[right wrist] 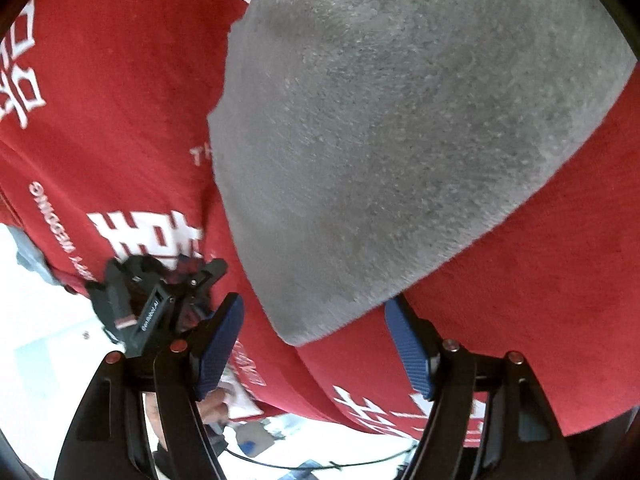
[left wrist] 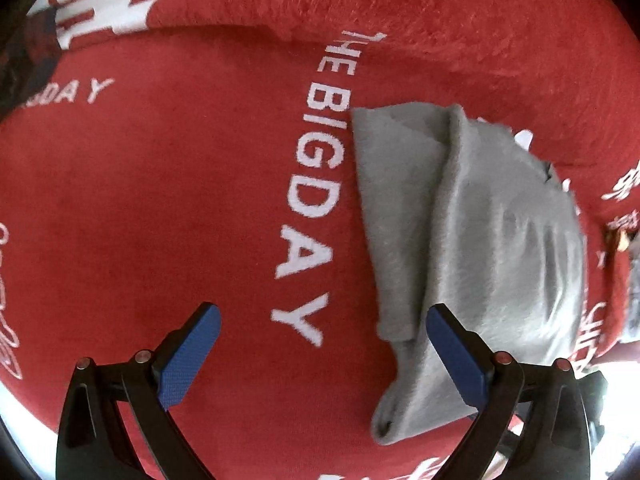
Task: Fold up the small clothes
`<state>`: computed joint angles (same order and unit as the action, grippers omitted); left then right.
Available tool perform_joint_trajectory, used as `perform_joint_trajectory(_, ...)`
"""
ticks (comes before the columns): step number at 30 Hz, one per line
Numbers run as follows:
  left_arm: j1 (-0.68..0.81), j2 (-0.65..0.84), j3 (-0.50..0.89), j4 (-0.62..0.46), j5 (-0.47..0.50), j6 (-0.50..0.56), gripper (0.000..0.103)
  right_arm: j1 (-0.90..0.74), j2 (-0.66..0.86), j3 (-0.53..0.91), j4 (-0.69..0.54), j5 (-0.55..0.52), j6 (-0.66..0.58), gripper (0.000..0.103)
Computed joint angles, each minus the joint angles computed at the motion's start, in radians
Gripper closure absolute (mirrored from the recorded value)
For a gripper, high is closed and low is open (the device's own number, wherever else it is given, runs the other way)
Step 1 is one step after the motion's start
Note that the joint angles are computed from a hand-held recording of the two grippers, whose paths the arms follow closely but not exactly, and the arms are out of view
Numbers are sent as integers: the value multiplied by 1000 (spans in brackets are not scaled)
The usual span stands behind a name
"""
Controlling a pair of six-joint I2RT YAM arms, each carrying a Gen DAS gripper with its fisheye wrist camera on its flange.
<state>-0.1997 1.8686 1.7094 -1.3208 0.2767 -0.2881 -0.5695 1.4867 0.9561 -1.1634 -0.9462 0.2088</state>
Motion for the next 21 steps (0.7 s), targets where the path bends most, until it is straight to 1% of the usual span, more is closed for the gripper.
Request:
perform_joint_trajectory(2, 11, 17, 6, 10, 34, -1, 0, 7, -23, -40, 81, -34, 71, 27)
perform_joint_trajectory(6, 20, 36, 14, 33, 99, 7, 0, 41, -72, -120, 293, -86, 286, 25)
perform_joint_trajectory(8, 18, 52, 28, 45, 141, 15, 0, 71, -88, -171, 442, -117, 455, 26)
perform_joint_trajectory(9, 20, 55, 29, 50, 168, 16, 0, 85, -85, -183, 490, -127, 519, 28)
perform_joint_trajectory(10, 26, 58, 28, 55, 207, 14, 0, 90, -76, -199, 537, -151, 590, 32)
perform_joint_trajectory(11, 36, 63, 25, 64, 257, 4, 0, 90, -71, -216, 580, -175, 645, 51)
perform_joint_trajectory(12, 45, 58, 10, 74, 294, -3, 0, 88, -65, -229, 613, -193, 686, 75)
perform_joint_trajectory(14, 58, 66, -11, 99, 366, -21, 0, 81, -59, -229, 638, -211, 712, 94)
perform_joint_trajectory(15, 56, 67, -20, 109, 391, -29, 0, 77, -62, -224, 656, -223, 722, 94)
perform_joint_trajectory(18, 51, 118, 19, 113, 477, -22, 0, 78, -72, -184, 716, -275, 754, 94)
perform_joint_trajectory(20, 46, 151, 44, 117, 551, -19, 0, 78, -68, -137, 709, -304, 741, 94)
perform_joint_trajectory(21, 41, 168, 57, 125, 580, -26, 0, 75, -56, -98, 681, -318, 712, 94)
